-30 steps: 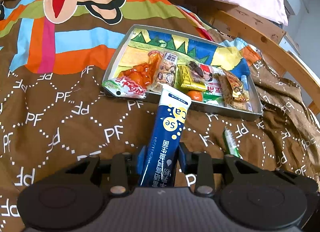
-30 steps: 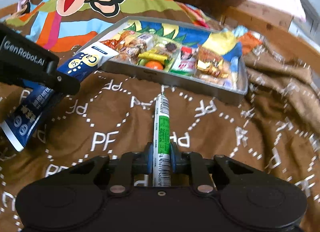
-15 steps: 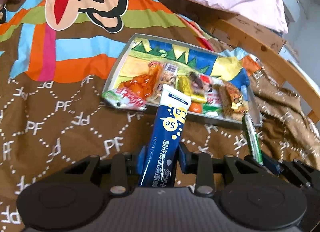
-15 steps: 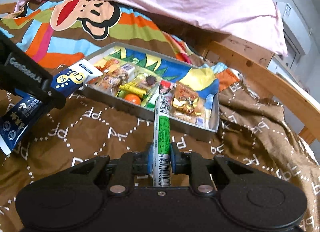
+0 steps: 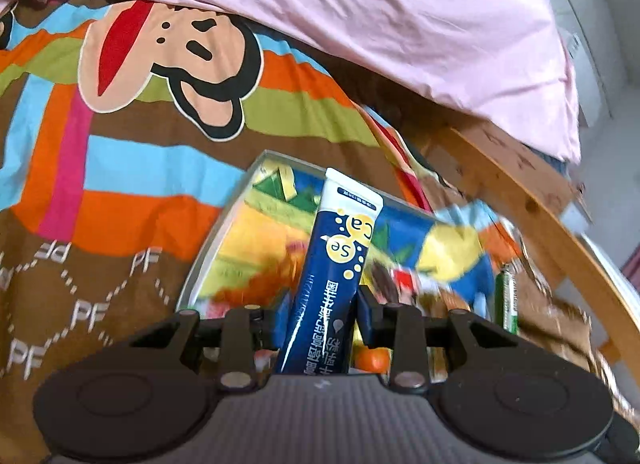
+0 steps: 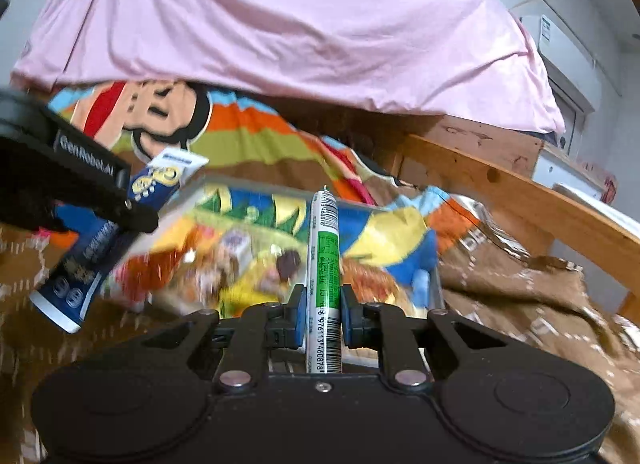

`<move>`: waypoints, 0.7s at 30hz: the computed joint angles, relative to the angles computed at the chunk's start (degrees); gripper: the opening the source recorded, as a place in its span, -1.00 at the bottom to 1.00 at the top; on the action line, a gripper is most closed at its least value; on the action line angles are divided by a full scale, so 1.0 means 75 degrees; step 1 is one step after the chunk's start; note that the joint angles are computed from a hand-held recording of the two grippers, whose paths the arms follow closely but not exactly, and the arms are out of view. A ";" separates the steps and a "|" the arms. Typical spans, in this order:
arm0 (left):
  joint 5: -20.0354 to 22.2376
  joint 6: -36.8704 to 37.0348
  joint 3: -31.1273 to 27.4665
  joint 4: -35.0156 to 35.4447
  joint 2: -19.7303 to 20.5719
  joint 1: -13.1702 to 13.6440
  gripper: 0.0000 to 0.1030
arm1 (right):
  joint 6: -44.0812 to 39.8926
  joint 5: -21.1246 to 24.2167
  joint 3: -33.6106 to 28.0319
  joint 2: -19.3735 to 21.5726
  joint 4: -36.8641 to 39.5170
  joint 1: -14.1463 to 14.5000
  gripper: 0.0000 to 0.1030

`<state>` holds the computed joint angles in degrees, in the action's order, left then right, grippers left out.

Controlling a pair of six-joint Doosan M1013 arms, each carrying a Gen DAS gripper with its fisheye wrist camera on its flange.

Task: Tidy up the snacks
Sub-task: 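Carry the blue stick with the left tool while the right tool carries the green tube over the tray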

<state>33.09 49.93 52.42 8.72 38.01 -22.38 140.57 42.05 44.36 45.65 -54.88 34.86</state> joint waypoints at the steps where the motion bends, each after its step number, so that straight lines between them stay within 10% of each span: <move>1: 0.0051 -0.0065 -0.0235 0.0016 0.0157 0.0037 -0.28 | 0.0038 -0.0108 -0.0148 0.0088 0.0050 -0.0047 -0.65; 10: 0.0645 0.0590 -0.2471 -0.0607 0.1611 0.0153 -0.28 | -0.0214 -0.0335 -0.1867 0.1070 0.1650 -0.0555 -0.65; 21: 0.1212 0.0918 -0.3588 -0.0413 0.2296 0.0034 -0.28 | -0.0075 -0.0400 -0.1991 0.1320 0.1834 -0.0678 -0.65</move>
